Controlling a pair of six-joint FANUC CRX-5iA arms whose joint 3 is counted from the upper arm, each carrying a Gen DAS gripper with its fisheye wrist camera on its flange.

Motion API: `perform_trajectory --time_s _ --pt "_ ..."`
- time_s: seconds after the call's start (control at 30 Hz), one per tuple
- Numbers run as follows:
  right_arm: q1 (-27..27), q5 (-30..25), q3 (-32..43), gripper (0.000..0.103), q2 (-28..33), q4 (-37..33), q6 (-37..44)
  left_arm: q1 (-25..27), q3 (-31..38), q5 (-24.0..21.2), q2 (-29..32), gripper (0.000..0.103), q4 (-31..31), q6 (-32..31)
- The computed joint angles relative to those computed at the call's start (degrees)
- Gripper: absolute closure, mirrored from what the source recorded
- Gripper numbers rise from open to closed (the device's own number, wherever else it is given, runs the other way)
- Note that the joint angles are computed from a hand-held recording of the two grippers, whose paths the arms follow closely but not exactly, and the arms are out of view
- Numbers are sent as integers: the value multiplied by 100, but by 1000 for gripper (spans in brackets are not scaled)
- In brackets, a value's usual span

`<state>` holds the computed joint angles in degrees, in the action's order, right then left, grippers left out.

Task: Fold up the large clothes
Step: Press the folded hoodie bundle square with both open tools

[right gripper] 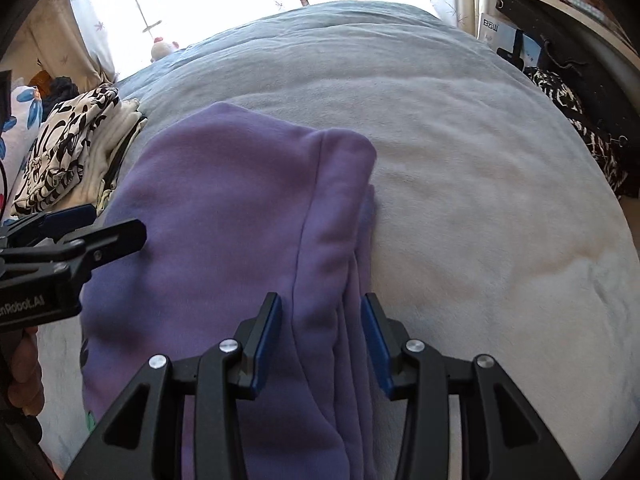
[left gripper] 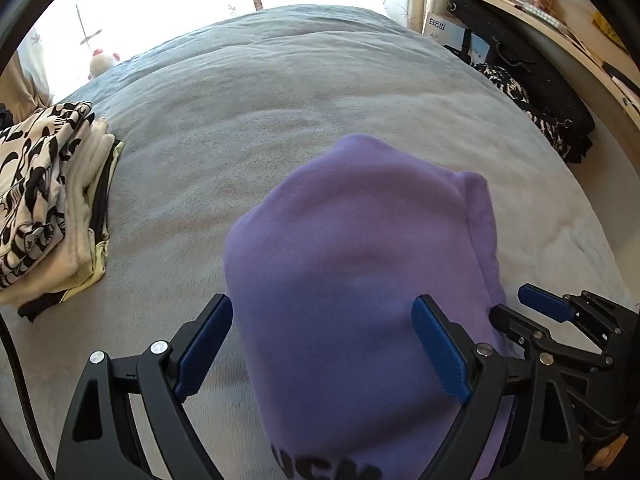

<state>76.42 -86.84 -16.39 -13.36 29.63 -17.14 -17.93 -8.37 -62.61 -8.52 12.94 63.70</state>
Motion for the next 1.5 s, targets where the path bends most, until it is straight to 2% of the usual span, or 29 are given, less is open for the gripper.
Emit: perform_trajectory --time_s 0.13,0.5,0.7,0.77,0.83,0.9,1.03,1.13,1.27,1.37,1.43,1.5 --pt "270 -344 189 62 71 66 -249 90 -91 -183 -292 12 43 -93" --pt "1219 -1253 781 62 186 434 -717 637 -427 -889 -1416 12 316 -909" --pt "1589 -1425 863 53 156 585 -916 986 -491 -1290 -1685 12 417 -1158" --pt "1661 -1364 798 49 78 612 -1009 1135 -571 -1370 -1767 12 547 -1313" --pt "1709 -1216 695 38 -23 630 -1122 1225 -625 -1408 -1802 12 620 -1373" --pt "1764 -948 475 31 -235 645 -1371 1371 -684 -1524 -1794 12 751 -1438" --pt "1732 -512 126 28 -557 584 -1617 1634 -821 -1695 -1661 12 1035 -1573" --pt "1706 -439 -13 18 -656 527 -1713 1672 -929 -1730 -1536 12 1141 -1574" --pt "1678 -281 -281 15 -833 569 -1847 1757 -1065 -1778 -1298 12 1339 -1511" --pt "1666 63 -619 11 -1078 737 -1961 1789 -1175 -1744 -1157 12 1494 -1471" --pt "1616 259 -787 5 -1189 796 -1943 1787 -1221 -1689 -1059 12 1574 -1470" --pt "1520 450 -917 5 -1270 795 -1874 1776 -1258 -1626 -946 12 1651 -1459"
